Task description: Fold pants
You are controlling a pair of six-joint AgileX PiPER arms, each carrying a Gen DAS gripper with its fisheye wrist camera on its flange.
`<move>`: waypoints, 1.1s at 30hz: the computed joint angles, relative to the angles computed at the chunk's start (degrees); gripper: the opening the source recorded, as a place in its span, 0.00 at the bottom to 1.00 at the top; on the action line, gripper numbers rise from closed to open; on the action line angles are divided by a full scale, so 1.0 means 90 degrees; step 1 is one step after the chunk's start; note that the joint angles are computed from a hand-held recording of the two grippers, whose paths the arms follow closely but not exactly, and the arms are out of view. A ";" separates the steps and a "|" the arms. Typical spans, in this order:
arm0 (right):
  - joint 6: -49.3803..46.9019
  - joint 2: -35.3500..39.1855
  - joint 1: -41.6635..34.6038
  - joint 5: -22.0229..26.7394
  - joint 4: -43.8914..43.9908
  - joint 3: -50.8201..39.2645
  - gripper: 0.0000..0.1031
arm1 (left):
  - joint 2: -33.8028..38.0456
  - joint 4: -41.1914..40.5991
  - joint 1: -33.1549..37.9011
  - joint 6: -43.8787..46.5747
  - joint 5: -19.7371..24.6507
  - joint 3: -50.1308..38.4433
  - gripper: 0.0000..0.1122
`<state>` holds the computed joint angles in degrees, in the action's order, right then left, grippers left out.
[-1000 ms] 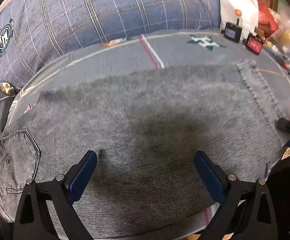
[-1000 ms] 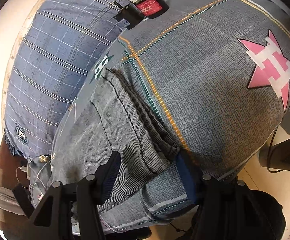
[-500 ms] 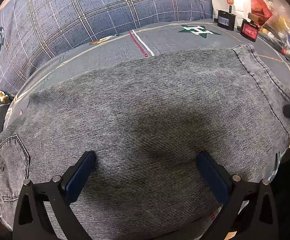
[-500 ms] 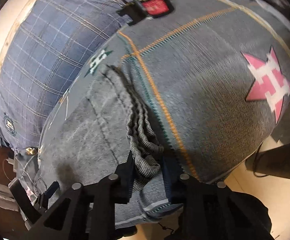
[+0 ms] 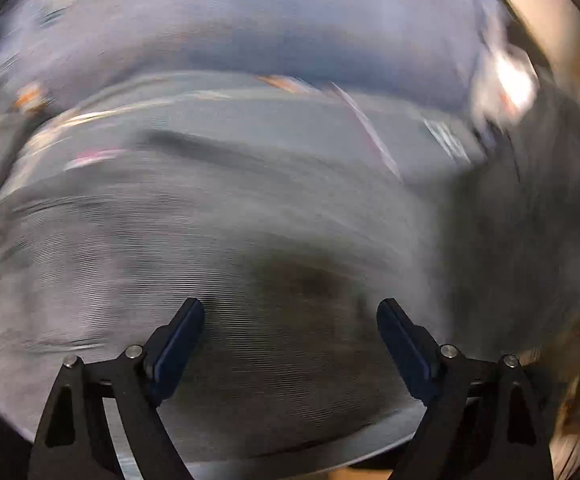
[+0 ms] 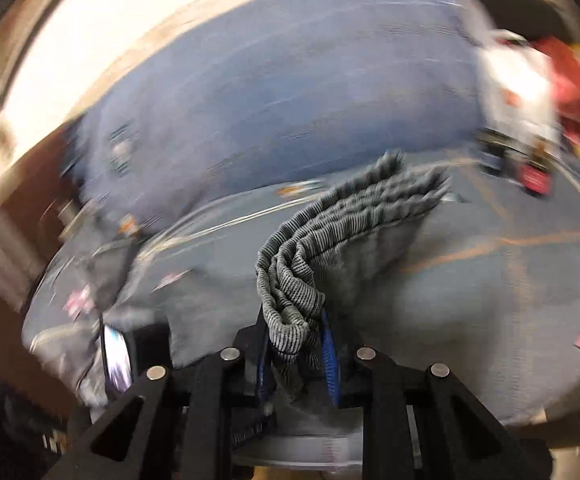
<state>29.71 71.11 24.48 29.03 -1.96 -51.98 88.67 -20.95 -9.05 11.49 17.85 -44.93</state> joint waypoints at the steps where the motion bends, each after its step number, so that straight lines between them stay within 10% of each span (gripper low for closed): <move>1: 0.0101 0.0129 0.0368 -0.0157 -0.0135 0.0002 0.23 | -0.0326 -0.0294 0.0595 0.0297 -0.0011 0.0210 0.79; 5: -0.1581 0.1232 0.0992 -0.1149 0.1502 0.0190 0.25 | -0.0871 -0.0603 0.2483 0.0945 0.0316 0.0426 0.79; 10: -0.4749 0.2456 0.1015 -0.1756 0.4666 0.0457 0.70 | -0.1215 -0.0776 0.2839 0.1345 0.0888 0.0325 0.79; 14: -0.7085 0.1638 0.0145 -0.1273 0.7203 0.1098 0.81 | -0.1712 -0.0828 0.1917 0.1151 0.0999 0.0325 0.79; 18: -0.9199 0.1691 -0.1388 -0.0039 0.9616 0.1914 0.81 | -0.1115 0.1467 0.0402 -0.1045 0.0426 0.0104 0.79; 24: -0.9260 0.1806 -0.2810 0.1527 0.9515 0.1551 0.81 | 0.0166 0.4879 -0.0611 -0.4177 0.0068 0.0438 0.83; 33: -0.8078 0.4767 -0.2874 0.2169 0.8807 -0.1636 0.79 | 0.0131 0.5488 -0.0659 -0.4869 -0.0141 0.0625 0.83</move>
<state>-42.99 114.01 -1.38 48.55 77.30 -66.71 89.85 28.44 -14.98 -32.33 16.58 -39.30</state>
